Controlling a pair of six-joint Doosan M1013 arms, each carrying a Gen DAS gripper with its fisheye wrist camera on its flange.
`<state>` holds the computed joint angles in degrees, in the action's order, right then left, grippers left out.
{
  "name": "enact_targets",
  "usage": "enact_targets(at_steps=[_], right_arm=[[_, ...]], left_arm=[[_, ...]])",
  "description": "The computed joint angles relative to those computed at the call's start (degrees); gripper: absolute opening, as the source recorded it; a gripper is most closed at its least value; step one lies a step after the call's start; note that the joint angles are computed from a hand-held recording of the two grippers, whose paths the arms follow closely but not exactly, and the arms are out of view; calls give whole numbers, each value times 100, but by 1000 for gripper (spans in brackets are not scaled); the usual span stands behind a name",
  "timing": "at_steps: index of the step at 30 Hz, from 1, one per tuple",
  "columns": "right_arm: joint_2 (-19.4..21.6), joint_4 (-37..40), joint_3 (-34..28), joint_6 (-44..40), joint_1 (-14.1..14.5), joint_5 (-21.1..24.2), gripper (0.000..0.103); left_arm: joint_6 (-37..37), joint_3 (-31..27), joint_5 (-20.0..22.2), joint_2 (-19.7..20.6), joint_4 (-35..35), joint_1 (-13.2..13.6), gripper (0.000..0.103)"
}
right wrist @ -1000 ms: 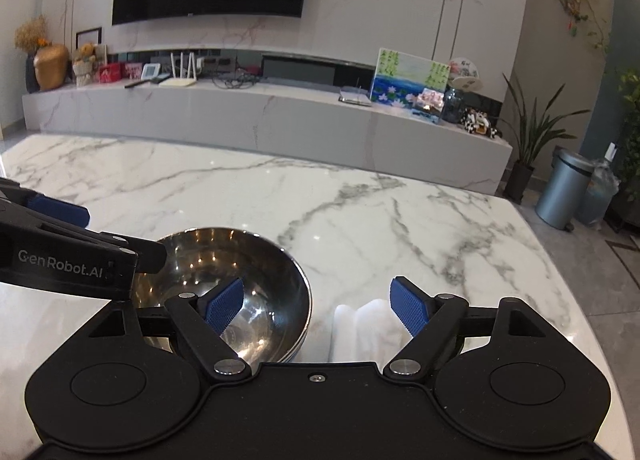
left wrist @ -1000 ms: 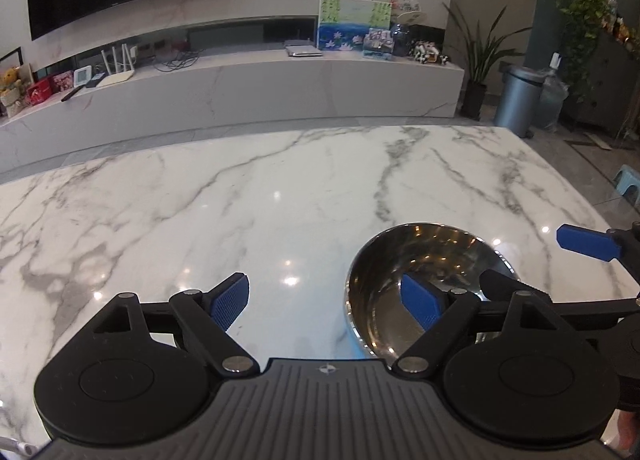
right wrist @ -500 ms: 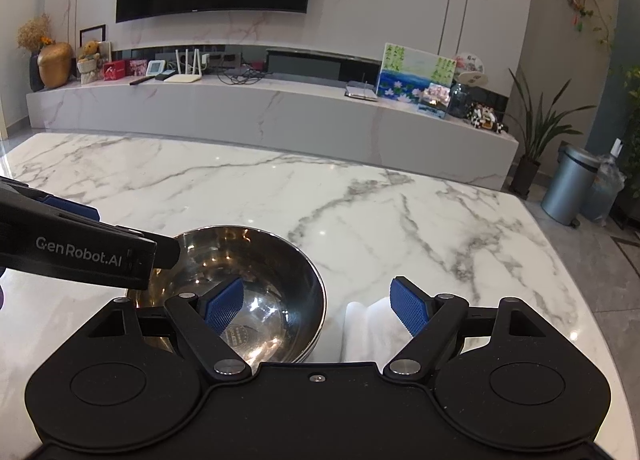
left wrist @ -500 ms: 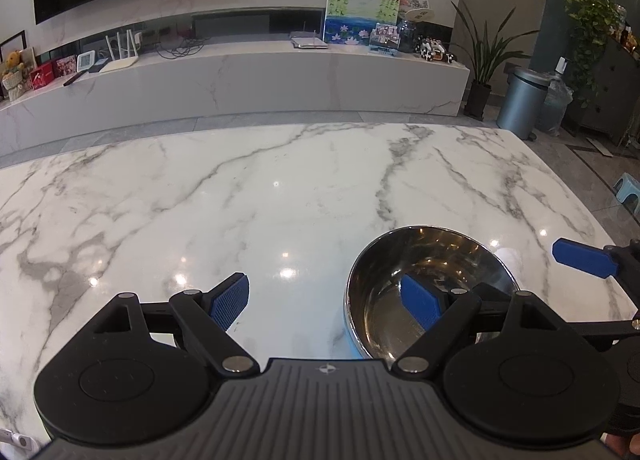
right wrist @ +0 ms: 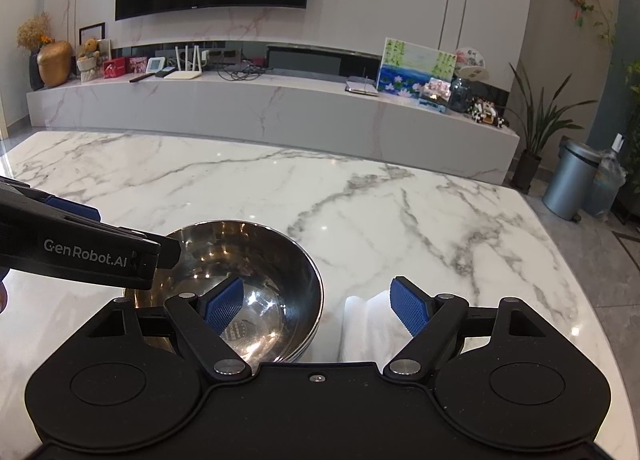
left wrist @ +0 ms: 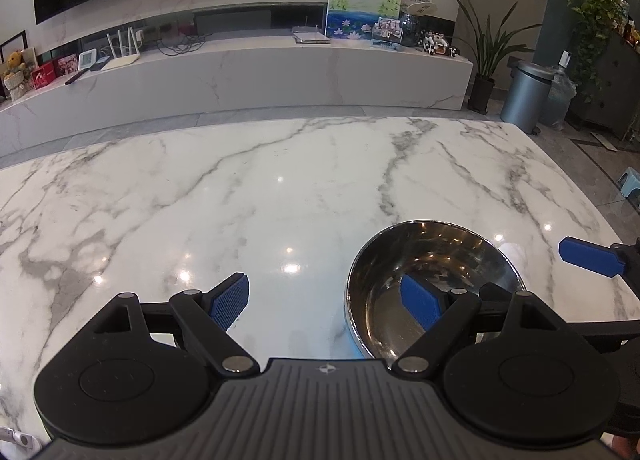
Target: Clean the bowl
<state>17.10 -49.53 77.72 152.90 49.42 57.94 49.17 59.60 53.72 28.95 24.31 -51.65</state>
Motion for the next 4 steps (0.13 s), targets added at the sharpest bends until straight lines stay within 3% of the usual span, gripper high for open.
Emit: enact_targets(at_steps=[4], right_arm=[[-10, 24, 10, 2, -3, -11, 79]], left_arm=[[1, -21, 30, 15, -7, -1, 83]])
